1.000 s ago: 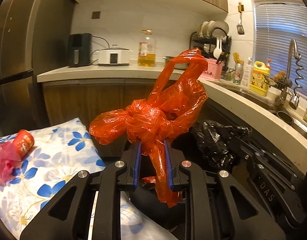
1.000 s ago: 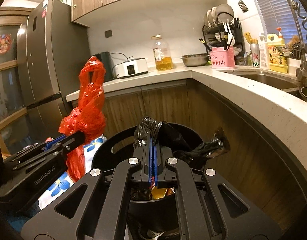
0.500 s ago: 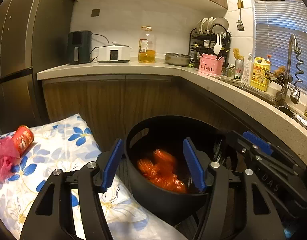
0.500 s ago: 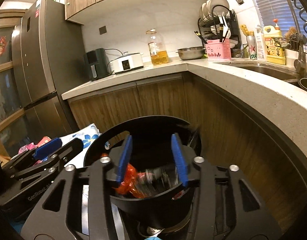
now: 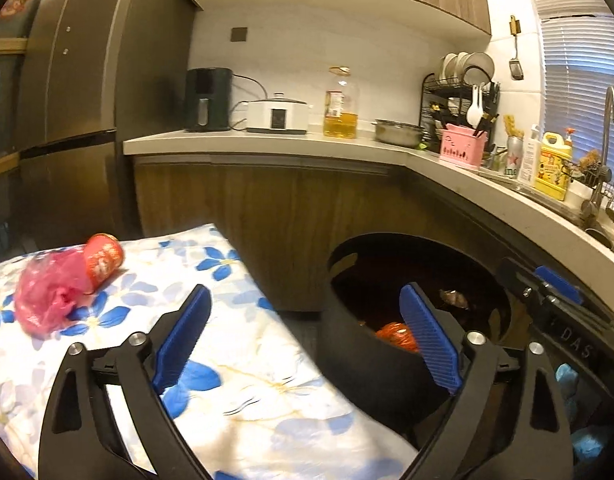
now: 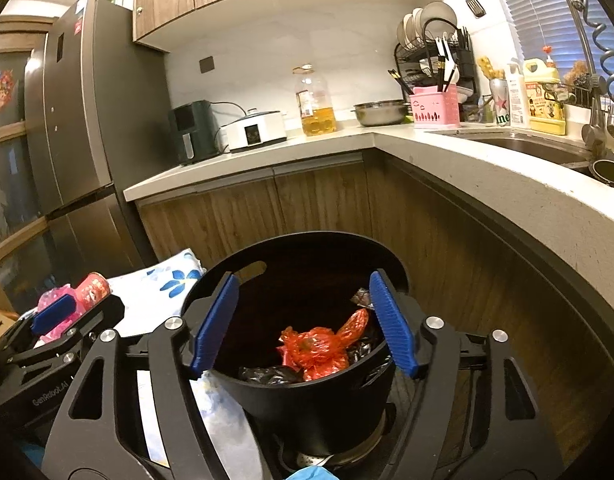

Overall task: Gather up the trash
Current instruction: 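Move both open tools back toward the pink bag and red cup, then grasp the pink bag with the left tool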

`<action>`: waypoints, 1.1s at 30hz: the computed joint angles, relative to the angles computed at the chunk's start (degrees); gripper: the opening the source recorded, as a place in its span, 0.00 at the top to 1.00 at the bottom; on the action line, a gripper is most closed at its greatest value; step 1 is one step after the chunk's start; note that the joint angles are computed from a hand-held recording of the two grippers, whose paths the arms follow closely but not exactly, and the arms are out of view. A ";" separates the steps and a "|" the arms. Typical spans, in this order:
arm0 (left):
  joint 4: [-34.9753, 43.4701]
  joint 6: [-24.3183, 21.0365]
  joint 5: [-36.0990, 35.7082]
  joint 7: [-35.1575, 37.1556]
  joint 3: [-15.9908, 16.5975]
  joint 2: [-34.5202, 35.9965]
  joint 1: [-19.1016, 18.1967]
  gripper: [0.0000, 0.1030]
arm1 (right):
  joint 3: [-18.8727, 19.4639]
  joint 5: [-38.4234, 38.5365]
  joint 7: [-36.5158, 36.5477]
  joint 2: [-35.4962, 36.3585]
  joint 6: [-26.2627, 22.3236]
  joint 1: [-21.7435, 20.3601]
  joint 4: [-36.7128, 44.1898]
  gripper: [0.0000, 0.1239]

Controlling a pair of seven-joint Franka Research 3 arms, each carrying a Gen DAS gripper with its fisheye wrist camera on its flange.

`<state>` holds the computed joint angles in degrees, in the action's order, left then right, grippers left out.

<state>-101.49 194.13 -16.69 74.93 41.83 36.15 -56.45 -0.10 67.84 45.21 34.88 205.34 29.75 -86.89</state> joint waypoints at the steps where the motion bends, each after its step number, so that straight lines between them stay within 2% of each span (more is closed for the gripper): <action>1: -0.86 0.40 -0.63 -0.03 1.08 0.01 -0.93 0.06 | 0.14 -0.04 0.05 0.01 0.08 0.12 0.01 0.41; 3: -2.90 1.23 -2.87 0.39 3.83 0.20 -3.34 0.06 | 1.70 -3.11 2.42 -0.36 0.72 -0.47 -1.30 0.40; 5: -4.63 1.87 -5.37 1.53 5.97 0.43 -5.27 0.06 | 1.79 -4.43 3.39 -0.34 0.70 -0.01 -1.55 0.39; 9: -8.23 2.49 -12.75 4.16 12.95 2.49 -10.79 0.06 | 1.87 -6.17 5.44 0.25 0.31 1.35 -1.49 0.39; 11: -10.03 3.14 -15.55 5.16 15.37 3.09 -12.47 0.06 | 1.97 -7.39 6.76 0.66 -0.14 1.90 -1.30 0.39; 12: -11.18 3.16 -17.88 5.76 17.74 4.30 -13.94 0.06 | 1.51 -7.33 7.02 1.01 -0.65 2.67 -0.85 0.39; 14: -12.57 3.20 -20.29 6.86 20.26 5.69 -15.24 0.06 | 1.07 -8.19 8.10 1.62 -1.51 3.78 -0.32 0.39; 16: -13.80 2.24 -22.65 6.93 23.37 7.90 -15.98 0.06 | -1.11 -7.31 8.01 2.53 -3.03 6.24 0.91 0.39; 22: -15.09 3.49 -23.05 4.50 23.46 7.18 -10.86 0.06 | -10.69 -4.65 9.58 6.33 -8.40 15.14 5.92 0.39; 25: -13.73 4.65 -22.39 5.39 20.81 6.57 -6.54 0.06 | -16.60 -4.09 12.62 8.70 -11.24 19.64 8.43 0.39; 27: -12.00 3.80 -22.14 6.07 18.83 6.51 -3.61 0.06 | -21.24 -4.54 15.97 10.77 -13.70 22.78 10.30 0.39; 28: -11.16 3.30 -21.01 6.24 16.84 5.49 -1.37 0.06 | -21.95 -5.24 16.96 11.12 -14.13 23.26 10.53 0.39; 29: -10.28 2.00 -21.33 6.10 16.85 6.14 -0.94 0.06 | -23.97 -6.02 18.71 12.23 -15.41 24.41 11.58 0.39; 33: -7.69 -1.48 -17.56 3.29 14.82 6.30 2.92 0.06 | -27.09 -9.68 23.52 15.05 -18.17 25.83 14.62 0.39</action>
<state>-109.18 192.65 -34.25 78.21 56.65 42.46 -53.54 -27.19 58.16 68.73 49.93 187.17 55.58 -72.27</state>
